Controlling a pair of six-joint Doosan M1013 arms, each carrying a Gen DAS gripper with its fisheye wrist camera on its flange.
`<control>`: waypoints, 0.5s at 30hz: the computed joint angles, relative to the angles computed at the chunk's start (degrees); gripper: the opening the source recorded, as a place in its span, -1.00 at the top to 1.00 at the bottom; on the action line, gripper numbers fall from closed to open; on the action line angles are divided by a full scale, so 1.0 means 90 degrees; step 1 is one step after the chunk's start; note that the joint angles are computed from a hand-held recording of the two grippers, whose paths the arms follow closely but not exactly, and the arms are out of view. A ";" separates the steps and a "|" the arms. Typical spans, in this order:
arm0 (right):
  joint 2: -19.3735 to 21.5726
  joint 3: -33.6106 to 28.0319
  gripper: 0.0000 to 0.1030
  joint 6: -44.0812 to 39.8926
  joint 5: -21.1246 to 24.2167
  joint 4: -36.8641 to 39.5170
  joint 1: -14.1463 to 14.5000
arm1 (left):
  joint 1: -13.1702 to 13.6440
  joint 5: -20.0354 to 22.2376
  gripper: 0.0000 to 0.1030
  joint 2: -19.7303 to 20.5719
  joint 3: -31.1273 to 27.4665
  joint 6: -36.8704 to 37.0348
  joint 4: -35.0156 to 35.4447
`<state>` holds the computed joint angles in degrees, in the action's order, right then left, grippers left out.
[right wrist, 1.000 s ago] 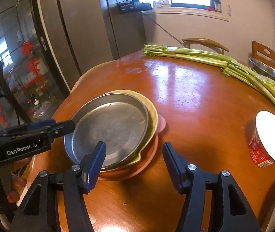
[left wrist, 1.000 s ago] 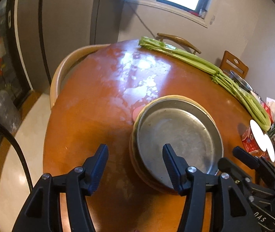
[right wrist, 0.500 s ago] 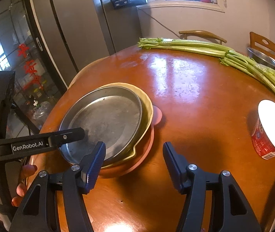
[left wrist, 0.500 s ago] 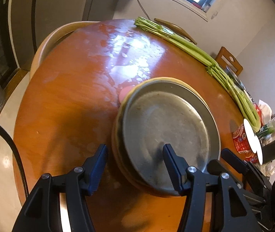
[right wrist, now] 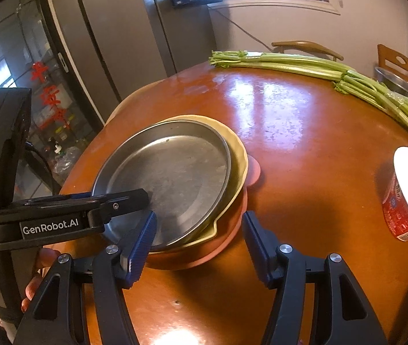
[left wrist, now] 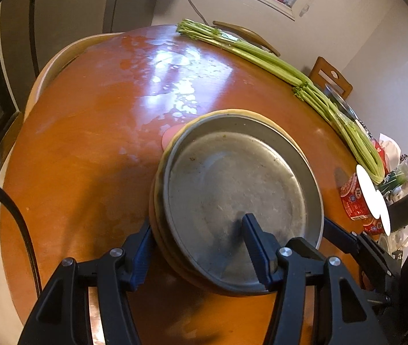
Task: Organize plates and bowls
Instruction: 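Lower the steel pan onto the shell plate and open the left tool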
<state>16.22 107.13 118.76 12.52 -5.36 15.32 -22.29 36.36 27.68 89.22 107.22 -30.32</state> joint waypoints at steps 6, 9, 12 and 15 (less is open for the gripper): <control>-0.0092 0.0133 -0.22 0.0609 0.0007 -0.0489 -0.0093 | -0.0149 0.0042 -0.14 0.0063 -0.0100 0.0084 0.0022; -0.0142 0.0215 -0.22 0.0768 -0.0022 -0.0545 -0.0148 | -0.0197 0.0083 -0.14 0.0096 -0.0155 0.0098 0.0018; -0.0188 0.0282 -0.22 0.0883 -0.0041 -0.0576 -0.0181 | -0.0260 0.0093 -0.14 0.0114 -0.0193 0.0062 0.0061; -0.0220 0.0326 -0.22 0.0905 -0.0045 -0.0585 -0.0220 | -0.0301 0.0081 -0.15 0.0131 -0.0227 0.0011 0.0136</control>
